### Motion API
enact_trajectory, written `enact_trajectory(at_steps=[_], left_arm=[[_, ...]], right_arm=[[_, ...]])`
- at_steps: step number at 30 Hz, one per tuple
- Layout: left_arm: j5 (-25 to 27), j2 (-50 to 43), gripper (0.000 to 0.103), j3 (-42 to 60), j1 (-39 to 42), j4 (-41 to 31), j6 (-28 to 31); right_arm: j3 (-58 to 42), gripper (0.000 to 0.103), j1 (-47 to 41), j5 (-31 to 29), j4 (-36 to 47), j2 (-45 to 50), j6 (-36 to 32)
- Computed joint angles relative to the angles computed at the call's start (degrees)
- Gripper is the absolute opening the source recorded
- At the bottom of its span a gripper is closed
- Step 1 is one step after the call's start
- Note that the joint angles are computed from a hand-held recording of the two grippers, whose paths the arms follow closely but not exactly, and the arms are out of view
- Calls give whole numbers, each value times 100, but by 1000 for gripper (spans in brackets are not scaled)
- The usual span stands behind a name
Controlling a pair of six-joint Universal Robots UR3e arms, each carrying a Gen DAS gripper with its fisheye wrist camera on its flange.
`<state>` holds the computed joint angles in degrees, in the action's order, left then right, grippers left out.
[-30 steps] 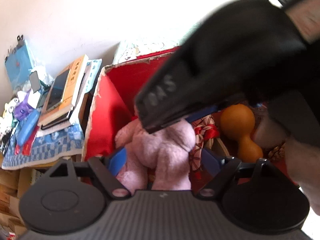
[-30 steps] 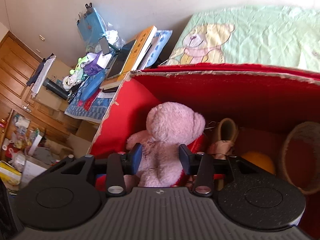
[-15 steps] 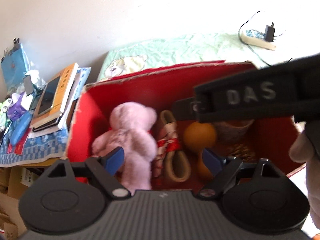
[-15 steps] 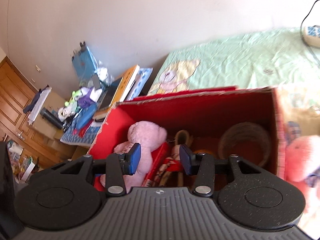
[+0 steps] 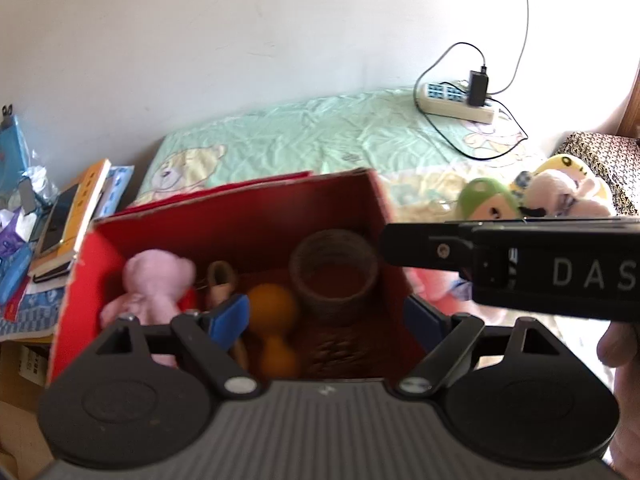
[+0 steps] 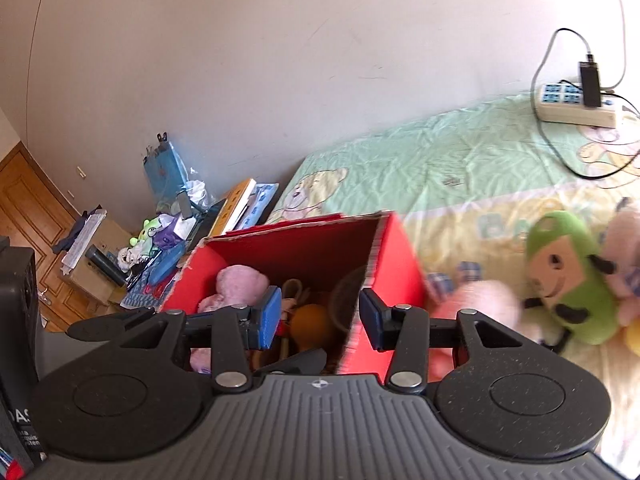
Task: Organize objects
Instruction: 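Withdraw the right gripper from the box toward the white bunny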
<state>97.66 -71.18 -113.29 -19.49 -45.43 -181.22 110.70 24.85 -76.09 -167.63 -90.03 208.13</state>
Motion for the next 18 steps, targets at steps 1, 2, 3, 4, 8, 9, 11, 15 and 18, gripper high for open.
enact_trajectory(at_steps=[1,2,3,4,8,9,11,15,18], left_arm=[[140,-184,86,134,-203,8,-152],[254,-351,86,261,-376,7,-288],[359,-518,86,389,-536,11,-414],[488,-689,86,556,-724,-21,-564],[810,-1224,86,1042,-1193,-53,-934],[870,-1344,86,1166,-1288,-79,-1011],[991,-1586,86,1408,-1483,-138,-1151],[1137,-2125,87,1987,-1802,-328,-1377],[1167,-2519,87,2441,-1983,-465,-1494]], right_arm=[[156,47,-141,117,18,-158,-65],[321,47,-282,234,34,-327,-136],[462,47,-427,358,56,-474,-216],[661,47,-614,521,99,-694,-328],[1209,47,-1271,1047,344,-1365,-744],[1294,47,-1409,1149,424,-1488,-824],[1511,47,-1758,1410,606,-1770,-1000],[1937,47,-2528,1938,1147,-2437,-1428],[2205,47,-3198,2361,1730,-3017,-1787]])
